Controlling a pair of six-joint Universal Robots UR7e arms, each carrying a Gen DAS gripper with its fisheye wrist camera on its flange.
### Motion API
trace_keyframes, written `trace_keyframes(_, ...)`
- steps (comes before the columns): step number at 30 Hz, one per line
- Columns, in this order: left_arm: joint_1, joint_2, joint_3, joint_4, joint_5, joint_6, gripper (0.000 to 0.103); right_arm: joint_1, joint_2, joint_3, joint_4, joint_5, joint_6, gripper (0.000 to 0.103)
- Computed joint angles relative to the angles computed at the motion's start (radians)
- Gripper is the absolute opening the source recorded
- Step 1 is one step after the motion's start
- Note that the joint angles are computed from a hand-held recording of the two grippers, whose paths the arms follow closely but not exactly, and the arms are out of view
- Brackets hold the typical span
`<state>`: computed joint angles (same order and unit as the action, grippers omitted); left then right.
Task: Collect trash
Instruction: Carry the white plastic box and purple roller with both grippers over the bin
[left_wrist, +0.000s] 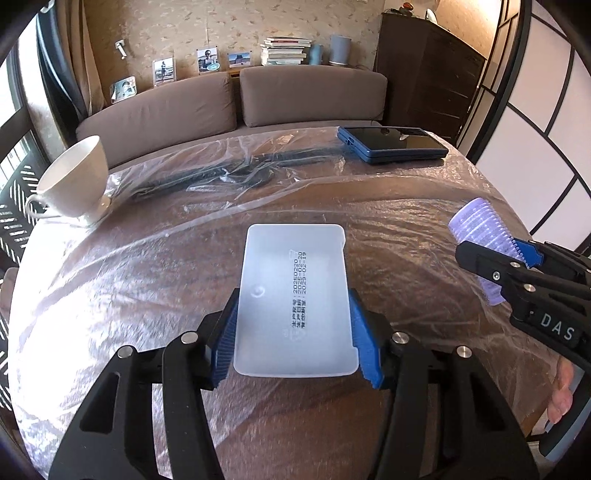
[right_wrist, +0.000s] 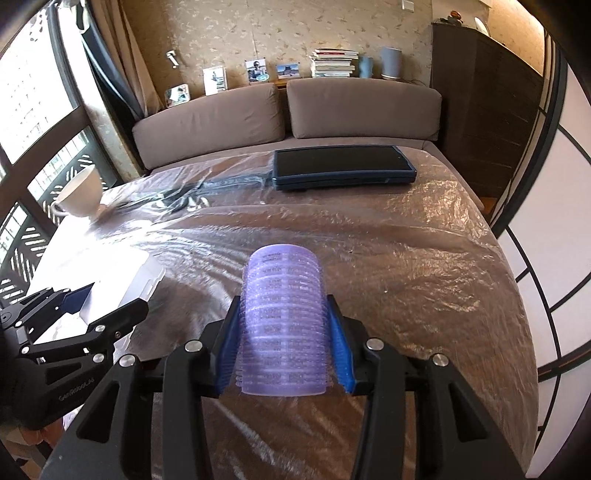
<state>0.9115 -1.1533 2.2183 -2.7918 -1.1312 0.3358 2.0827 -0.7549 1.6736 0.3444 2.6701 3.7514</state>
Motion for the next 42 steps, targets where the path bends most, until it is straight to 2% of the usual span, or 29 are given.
trace_keyframes(9,-0.008,-0.090,0.060,0.006,0.005,-0.014,0.056,0.063,0.008,0.000,0.009,-0.025,0.002,0.043)
trace_keyframes(21,-0.018,-0.247,0.148,0.050,0.012,-0.046,0.056,0.155,0.042,-0.011,0.049,-0.064,0.049,0.043)
trace_keyframes(42,-0.069,-0.520,0.300,0.174,0.075,-0.125,0.056,0.311,0.120,-0.029,0.171,-0.109,0.239,0.043)
